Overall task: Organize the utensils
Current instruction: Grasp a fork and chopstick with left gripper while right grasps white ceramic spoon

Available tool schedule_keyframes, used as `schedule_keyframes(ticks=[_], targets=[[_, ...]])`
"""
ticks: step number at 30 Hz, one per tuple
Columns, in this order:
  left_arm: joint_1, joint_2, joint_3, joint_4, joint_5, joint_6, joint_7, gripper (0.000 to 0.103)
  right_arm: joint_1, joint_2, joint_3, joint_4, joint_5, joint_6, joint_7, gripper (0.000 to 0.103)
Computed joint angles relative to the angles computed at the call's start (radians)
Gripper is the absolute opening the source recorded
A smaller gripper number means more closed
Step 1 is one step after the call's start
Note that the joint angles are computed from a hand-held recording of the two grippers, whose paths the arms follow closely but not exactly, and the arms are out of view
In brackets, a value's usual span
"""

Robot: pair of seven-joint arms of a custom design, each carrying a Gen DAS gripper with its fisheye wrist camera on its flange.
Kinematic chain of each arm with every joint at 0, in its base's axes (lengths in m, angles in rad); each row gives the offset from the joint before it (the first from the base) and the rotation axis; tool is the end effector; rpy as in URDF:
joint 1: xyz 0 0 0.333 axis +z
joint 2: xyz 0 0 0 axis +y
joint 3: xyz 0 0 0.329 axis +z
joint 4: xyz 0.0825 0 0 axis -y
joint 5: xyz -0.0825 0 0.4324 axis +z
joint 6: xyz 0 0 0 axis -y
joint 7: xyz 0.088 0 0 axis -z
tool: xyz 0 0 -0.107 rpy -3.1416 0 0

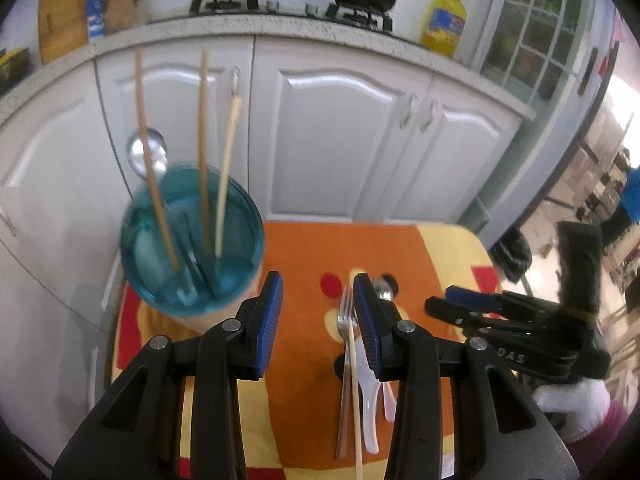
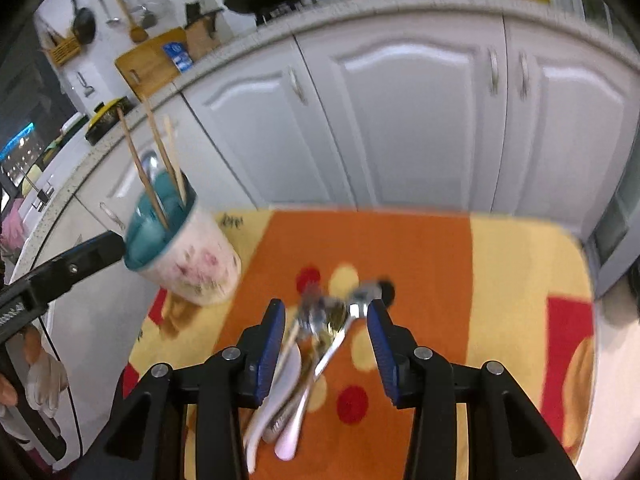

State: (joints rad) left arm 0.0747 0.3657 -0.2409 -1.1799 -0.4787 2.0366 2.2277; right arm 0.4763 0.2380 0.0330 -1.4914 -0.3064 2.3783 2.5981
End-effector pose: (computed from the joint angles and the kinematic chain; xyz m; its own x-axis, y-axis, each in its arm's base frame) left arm 0.7415 -0.1101 0.6658 -0.6661 -0.7256 0.1726 -0.6298 0.4233 -0.6513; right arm 0.6425 0.3519 0.6149 -0.2407 -0.9091 -0.3401 -0.7375 0.3991 -0.5448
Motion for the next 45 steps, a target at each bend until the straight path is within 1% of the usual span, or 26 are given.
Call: schedule_keyframes(ticks=[3, 5, 7, 8, 10, 12, 13, 16, 18, 22, 28, 32, 34, 35, 37, 42, 45], targets=[[-0.002, -0.014, 0.004, -0.04, 0.013, -0.011, 0.012, 0.036, -0.032, -0.009, 0.029, -0.072, 0.138, 0.088, -0.064, 0.041], [-0.006, -0.017, 0.009, -0.058, 0.028, -0.017, 0.01, 0.036, -0.036, 0.001, 0.04, -0.086, 0.197, 0.12, -0.101, 0.041], [-0.008, -0.019, 0.012, -0.071, 0.039, -0.023, 0.006, 0.036, -0.036, 0.013, 0.045, -0.096, 0.244, 0.156, -0.131, 0.038], [-0.01, -0.016, 0.014, -0.072, 0.045, -0.029, 0.004, 0.036, -0.037, 0.022, 0.048, -0.098, 0.27, 0.179, -0.143, 0.035], [-0.013, -0.013, 0.014, -0.072, 0.054, -0.037, 0.002, 0.036, -0.037, 0.041, 0.05, -0.095, 0.314, 0.211, -0.168, 0.026], [-0.015, -0.017, 0.012, -0.083, 0.058, -0.039, 0.013, 0.036, -0.031, 0.063, 0.044, -0.078, 0.331, 0.206, -0.184, 0.009], [-0.016, -0.018, 0.012, -0.087, 0.061, -0.041, 0.019, 0.036, -0.026, 0.069, 0.04, -0.072, 0.335, 0.197, -0.185, 0.009], [-0.023, -0.008, 0.012, -0.086, 0.074, -0.058, 0.023, 0.036, -0.01, 0.033, 0.019, -0.127, 0.316, 0.23, -0.16, 0.004], [-0.029, 0.003, 0.011, -0.082, 0.086, -0.074, 0.022, 0.036, -0.007, -0.007, 0.008, -0.179, 0.296, 0.263, -0.127, 0.004], [-0.042, 0.028, 0.005, -0.072, 0.102, -0.097, 0.019, 0.036, -0.023, -0.105, -0.006, -0.295, 0.23, 0.278, -0.033, 0.004], [-0.066, 0.063, -0.003, -0.049, 0.143, -0.114, 0.001, 0.036, -0.077, -0.181, 0.025, -0.401, 0.202, 0.303, 0.029, 0.004], [-0.08, 0.073, -0.009, -0.044, 0.167, -0.121, 0.021, 0.034, -0.097, -0.182, 0.042, -0.415, 0.226, 0.317, 0.026, 0.004], [-0.086, 0.078, -0.011, -0.042, 0.176, -0.124, 0.028, 0.024, -0.102, -0.183, 0.046, -0.424, 0.233, 0.325, 0.025, 0.004], [-0.09, 0.083, -0.013, -0.038, 0.181, -0.127, 0.031, 0.021, -0.104, -0.183, 0.047, -0.428, 0.237, 0.331, 0.025, 0.004], [-0.094, 0.088, -0.017, -0.036, 0.183, -0.132, 0.043, 0.014, -0.106, -0.185, 0.048, -0.435, 0.242, 0.339, 0.025, 0.004], [-0.111, 0.112, -0.018, -0.017, 0.205, -0.136, 0.039, 0.012, -0.11, -0.186, 0.051, -0.447, 0.26, 0.347, 0.018, 0.004], [-0.121, 0.142, -0.019, 0.034, 0.22, -0.17, 0.025, 0.012, -0.113, -0.189, 0.051, -0.454, 0.272, 0.347, 0.011, 0.004]])
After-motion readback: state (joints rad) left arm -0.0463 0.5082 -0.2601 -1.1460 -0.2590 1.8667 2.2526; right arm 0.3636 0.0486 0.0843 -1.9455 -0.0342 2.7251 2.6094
